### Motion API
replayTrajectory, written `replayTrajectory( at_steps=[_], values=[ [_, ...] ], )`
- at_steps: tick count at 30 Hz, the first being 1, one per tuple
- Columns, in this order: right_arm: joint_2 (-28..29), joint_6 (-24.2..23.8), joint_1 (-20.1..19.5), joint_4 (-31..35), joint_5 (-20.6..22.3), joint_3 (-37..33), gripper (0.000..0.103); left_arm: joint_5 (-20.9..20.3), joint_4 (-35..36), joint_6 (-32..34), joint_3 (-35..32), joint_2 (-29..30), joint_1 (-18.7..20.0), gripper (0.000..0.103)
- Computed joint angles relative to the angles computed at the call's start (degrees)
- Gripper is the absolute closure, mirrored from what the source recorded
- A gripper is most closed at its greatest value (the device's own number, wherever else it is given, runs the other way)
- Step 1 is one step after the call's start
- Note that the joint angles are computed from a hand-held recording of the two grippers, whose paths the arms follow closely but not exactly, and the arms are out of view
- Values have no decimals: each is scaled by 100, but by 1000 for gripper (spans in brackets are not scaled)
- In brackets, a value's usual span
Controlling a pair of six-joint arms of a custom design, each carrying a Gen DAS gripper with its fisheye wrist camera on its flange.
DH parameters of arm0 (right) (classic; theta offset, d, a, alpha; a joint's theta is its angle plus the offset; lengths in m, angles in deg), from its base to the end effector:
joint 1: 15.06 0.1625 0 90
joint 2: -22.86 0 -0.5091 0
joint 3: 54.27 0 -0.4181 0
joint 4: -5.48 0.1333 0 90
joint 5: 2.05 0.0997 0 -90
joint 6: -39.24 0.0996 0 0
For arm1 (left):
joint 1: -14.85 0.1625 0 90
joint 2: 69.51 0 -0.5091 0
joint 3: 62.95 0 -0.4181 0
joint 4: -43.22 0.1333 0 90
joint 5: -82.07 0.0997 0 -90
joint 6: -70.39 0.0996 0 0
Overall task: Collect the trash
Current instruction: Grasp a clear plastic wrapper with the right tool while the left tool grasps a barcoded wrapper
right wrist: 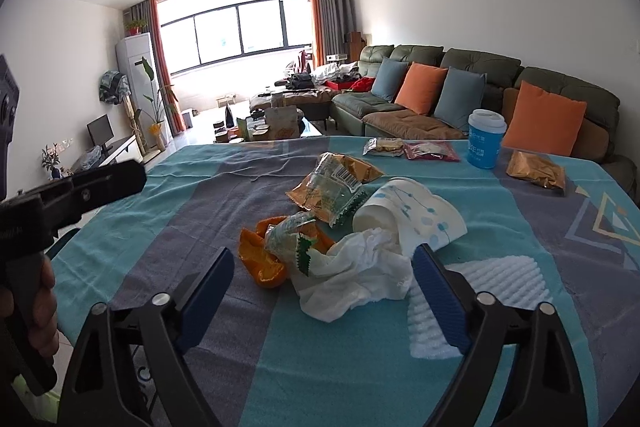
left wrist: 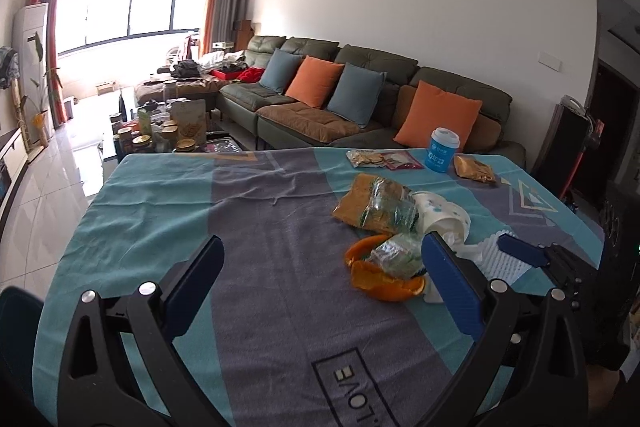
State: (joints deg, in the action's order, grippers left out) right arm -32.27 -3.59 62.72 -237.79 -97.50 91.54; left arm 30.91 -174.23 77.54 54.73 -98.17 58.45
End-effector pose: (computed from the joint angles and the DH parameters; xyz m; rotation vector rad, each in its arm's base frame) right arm 0.0321 -0.4367 0.2050 0.5414 -2.2296 1.1859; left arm -0.2852 -0.5419 -0.0102 0.8523 2.3712 -1.1171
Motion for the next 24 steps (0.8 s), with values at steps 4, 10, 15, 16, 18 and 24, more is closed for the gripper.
replayTrajectory(
  at_steps=[4,10,15,16,18,24],
  values=[
    [-65,67,27,450,-7,-174,33,-276,404,86,-365,35,112,6],
    [-97,151,9,937,34,-338,50,-702,1032,255,-891,187,239,6],
    [-117,181,-27,1183,123,-392,68,-1053,1598,291,-1268,279,361,6],
    [-131,194,-38,1229,159,-395,71,-1115,1699,315,-1350,305,386,6],
    [-158,205,-40,1313,195,-406,78,-1280,2069,314,-1545,330,460,8],
    [-182,151,-36,1521,247,-443,86,-1635,3273,134,-2174,468,659,15]
  ],
)
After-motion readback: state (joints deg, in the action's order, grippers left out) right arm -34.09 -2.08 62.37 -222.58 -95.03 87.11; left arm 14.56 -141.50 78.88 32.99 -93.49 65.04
